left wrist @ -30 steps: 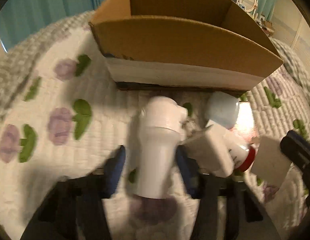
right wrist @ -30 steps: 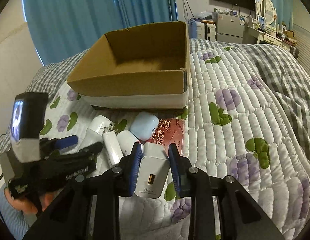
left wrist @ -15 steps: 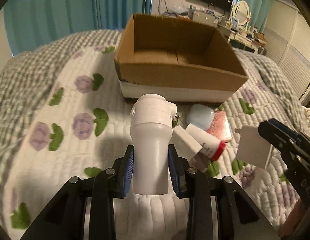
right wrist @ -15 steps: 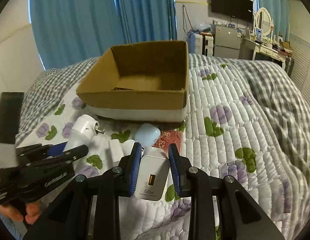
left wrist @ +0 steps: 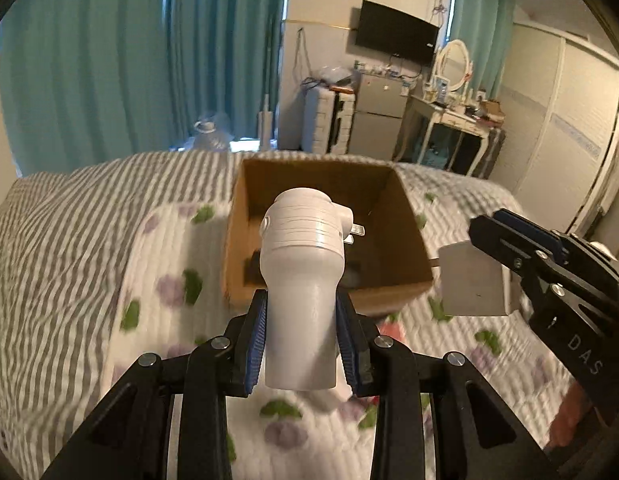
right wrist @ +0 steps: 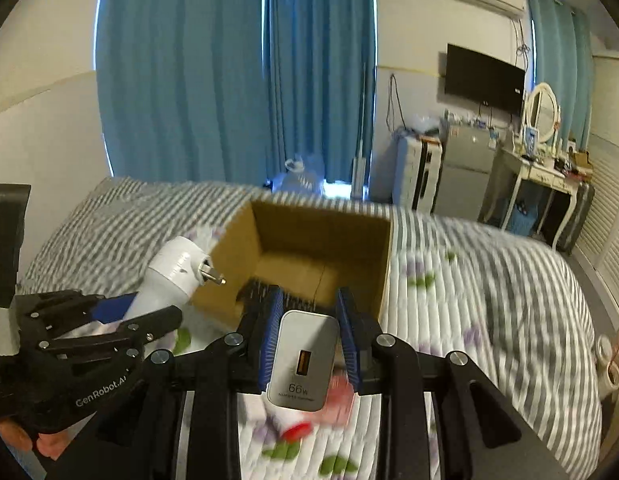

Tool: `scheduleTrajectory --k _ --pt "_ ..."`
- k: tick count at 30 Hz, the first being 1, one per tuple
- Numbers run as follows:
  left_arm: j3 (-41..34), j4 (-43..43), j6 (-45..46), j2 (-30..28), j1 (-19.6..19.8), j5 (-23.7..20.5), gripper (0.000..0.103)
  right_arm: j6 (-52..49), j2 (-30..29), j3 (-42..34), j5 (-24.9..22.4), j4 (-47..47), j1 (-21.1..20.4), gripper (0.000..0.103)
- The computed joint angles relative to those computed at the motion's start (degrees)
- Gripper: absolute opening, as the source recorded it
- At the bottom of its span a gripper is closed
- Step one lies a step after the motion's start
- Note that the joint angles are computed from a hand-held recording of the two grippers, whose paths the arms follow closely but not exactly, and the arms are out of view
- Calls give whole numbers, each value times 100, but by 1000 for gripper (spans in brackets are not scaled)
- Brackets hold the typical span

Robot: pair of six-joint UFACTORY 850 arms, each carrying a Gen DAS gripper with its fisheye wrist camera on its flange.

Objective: Organize rigid objects
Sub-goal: 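Carry both white items into the cardboard box and open both tools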

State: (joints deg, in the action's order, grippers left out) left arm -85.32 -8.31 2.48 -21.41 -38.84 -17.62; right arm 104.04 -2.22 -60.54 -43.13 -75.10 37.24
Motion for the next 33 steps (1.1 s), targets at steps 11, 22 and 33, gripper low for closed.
scheduleTrajectory --k 11,22,33 --pt "-2504 590 -568 -1956 4 -899 33 -144 -538 -616 875 -357 -1014 27" --pt "-2852 910 -710 -2486 -29 -831 38 156 -887 -530 1592 -697 -1575 27" --pt "-2559 1062 -958 -2098 29 -659 58 450 -1097 -697 1732 -991 -1714 27"
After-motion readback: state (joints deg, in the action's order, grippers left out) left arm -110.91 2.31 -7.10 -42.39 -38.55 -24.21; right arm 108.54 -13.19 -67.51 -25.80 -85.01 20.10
